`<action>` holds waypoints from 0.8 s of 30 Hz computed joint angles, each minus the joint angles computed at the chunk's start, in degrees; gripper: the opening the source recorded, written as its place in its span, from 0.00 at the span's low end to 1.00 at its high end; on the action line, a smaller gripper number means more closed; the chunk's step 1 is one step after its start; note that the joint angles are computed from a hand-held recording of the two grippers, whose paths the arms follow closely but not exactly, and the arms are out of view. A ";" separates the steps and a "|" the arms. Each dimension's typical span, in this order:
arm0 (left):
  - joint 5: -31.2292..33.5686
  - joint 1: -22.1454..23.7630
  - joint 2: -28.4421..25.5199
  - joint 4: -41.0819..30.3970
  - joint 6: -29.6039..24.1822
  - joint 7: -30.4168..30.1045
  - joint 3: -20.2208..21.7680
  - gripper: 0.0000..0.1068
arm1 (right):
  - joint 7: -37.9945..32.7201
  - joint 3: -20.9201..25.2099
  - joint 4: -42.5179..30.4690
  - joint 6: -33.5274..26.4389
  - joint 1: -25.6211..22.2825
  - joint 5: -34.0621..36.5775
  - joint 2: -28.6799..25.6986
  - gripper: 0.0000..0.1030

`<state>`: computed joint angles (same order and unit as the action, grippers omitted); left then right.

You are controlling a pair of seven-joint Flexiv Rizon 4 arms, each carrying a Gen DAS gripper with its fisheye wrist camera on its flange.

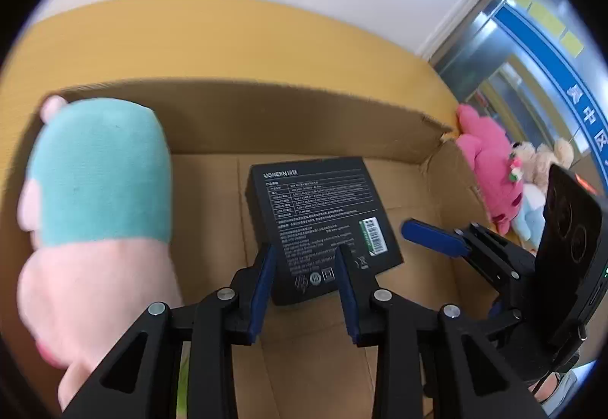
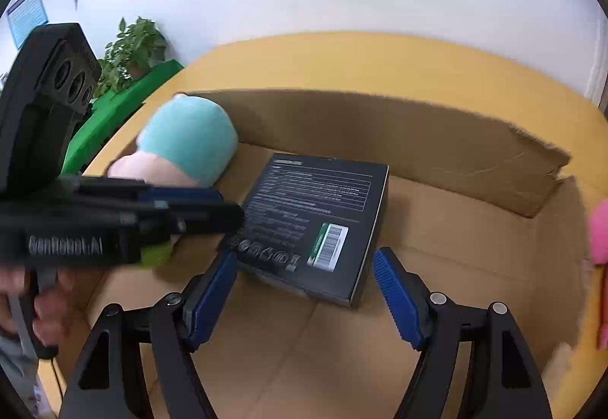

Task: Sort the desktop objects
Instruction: 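Open both grippers to release the black box beside the plush pig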

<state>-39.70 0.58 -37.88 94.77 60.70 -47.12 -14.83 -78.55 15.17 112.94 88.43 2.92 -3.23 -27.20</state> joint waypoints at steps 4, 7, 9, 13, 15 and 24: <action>-9.85 4.34 6.80 9.45 7.39 11.46 -5.89 0.33 | 0.39 0.25 0.22 -4.48 0.35 -0.03 1.39 0.81; -18.30 5.59 11.87 15.65 10.75 21.01 -7.85 0.41 | 2.04 -2.55 -2.12 -11.94 2.89 -0.91 -0.28 0.74; -23.05 5.66 14.51 18.83 11.33 25.73 -8.03 0.42 | 3.80 -4.33 -3.47 -14.90 4.82 -1.31 -1.72 0.65; -29.58 5.30 17.94 23.02 9.16 31.94 -6.30 0.42 | 10.15 -7.42 -6.09 -12.92 7.53 -1.64 -3.98 0.60; -30.03 4.03 18.44 24.04 9.24 32.80 -4.70 0.42 | 12.29 -5.57 -8.25 -11.40 5.89 1.56 -5.42 0.60; -34.07 -0.82 20.56 28.91 6.67 37.90 2.04 0.42 | 1.03 6.54 -1.54 -11.94 -3.31 10.89 3.34 0.65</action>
<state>-73.77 -0.24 -17.32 123.67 67.37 -9.22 -12.79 -77.52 21.71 111.39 76.49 -0.39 7.66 -23.86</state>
